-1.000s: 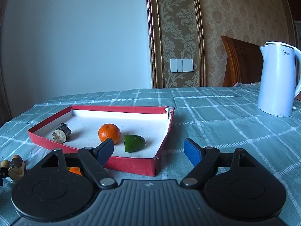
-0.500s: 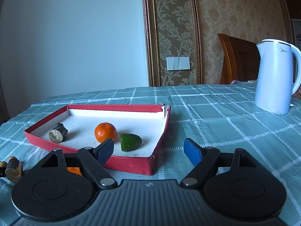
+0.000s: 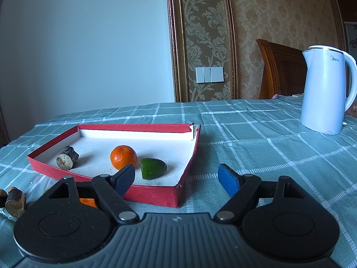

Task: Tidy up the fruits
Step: 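Close the left gripper on the brown longan, then carry the longan into the red tray and open the left gripper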

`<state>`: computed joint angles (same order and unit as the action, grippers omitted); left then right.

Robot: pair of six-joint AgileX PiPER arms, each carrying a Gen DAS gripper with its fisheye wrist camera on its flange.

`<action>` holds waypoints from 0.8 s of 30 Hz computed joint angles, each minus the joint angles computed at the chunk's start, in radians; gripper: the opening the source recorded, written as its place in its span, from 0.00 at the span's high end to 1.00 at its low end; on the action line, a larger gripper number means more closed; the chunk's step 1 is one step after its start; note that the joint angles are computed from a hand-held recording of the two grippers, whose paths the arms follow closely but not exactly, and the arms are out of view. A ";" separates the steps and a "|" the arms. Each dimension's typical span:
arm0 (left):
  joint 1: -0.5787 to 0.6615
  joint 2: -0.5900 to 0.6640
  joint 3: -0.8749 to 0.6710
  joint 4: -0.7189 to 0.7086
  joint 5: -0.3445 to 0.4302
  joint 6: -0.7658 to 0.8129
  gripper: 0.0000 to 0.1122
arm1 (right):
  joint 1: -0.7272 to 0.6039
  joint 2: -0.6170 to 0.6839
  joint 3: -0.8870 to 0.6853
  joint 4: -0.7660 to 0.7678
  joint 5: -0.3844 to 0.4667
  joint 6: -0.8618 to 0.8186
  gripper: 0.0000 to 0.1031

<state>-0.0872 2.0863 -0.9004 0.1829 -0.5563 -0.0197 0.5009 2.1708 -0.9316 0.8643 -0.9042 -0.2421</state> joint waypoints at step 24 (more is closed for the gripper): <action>-0.083 0.167 -0.541 0.058 0.344 -0.099 0.78 | -0.010 0.000 0.000 -0.007 0.013 0.007 0.21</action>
